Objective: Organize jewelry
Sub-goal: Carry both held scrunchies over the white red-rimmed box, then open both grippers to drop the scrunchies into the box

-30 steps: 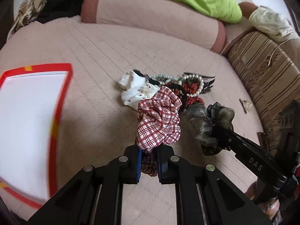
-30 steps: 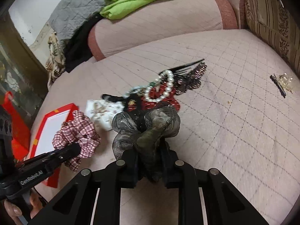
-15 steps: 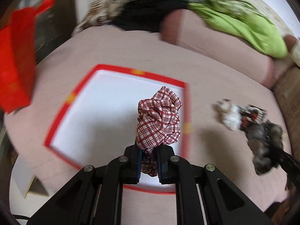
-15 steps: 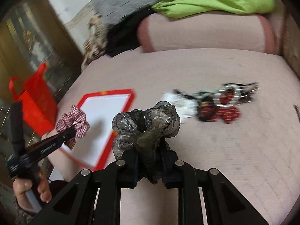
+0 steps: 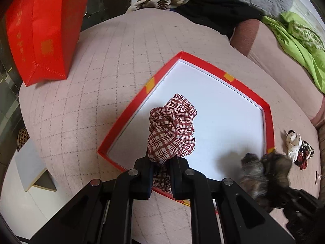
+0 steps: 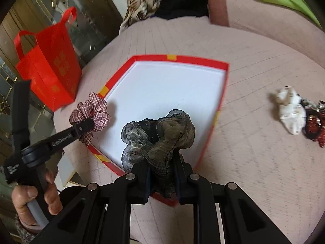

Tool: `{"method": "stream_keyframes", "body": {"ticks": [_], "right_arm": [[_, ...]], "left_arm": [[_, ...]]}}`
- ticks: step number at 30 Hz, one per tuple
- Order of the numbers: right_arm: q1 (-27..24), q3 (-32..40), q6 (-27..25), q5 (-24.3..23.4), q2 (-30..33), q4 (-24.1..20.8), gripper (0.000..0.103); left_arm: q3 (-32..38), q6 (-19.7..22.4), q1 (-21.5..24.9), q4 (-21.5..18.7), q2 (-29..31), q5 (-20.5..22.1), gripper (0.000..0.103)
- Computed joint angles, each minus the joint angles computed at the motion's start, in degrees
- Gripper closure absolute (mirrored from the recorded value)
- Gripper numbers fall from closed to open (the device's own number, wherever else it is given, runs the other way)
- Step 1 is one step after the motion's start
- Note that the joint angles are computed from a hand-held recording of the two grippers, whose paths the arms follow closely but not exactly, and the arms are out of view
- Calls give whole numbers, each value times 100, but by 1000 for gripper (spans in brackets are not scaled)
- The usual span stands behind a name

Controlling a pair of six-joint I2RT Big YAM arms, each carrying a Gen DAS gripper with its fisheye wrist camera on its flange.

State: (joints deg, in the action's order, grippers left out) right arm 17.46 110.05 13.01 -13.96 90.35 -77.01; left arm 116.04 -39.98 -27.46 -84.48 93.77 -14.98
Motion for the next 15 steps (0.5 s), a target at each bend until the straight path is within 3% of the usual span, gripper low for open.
{"method": "stream_keyframes", "body": {"ticks": [3,7,11,15], "right_arm": [[54,86,-23,81,144,-41,81],[119,73,-124,224,169,-40,70],[168,-25,-123,240,49,86,49],[187,-103,-212,287,-139,145,48]], "left_arm": [[-87,20,13,91,-22,26,87],[-127,57,6,211,-30,26,81],[-81,12,-52,265,-64,-6,76],[38,-63,-143,276,-105,-139,67]]}}
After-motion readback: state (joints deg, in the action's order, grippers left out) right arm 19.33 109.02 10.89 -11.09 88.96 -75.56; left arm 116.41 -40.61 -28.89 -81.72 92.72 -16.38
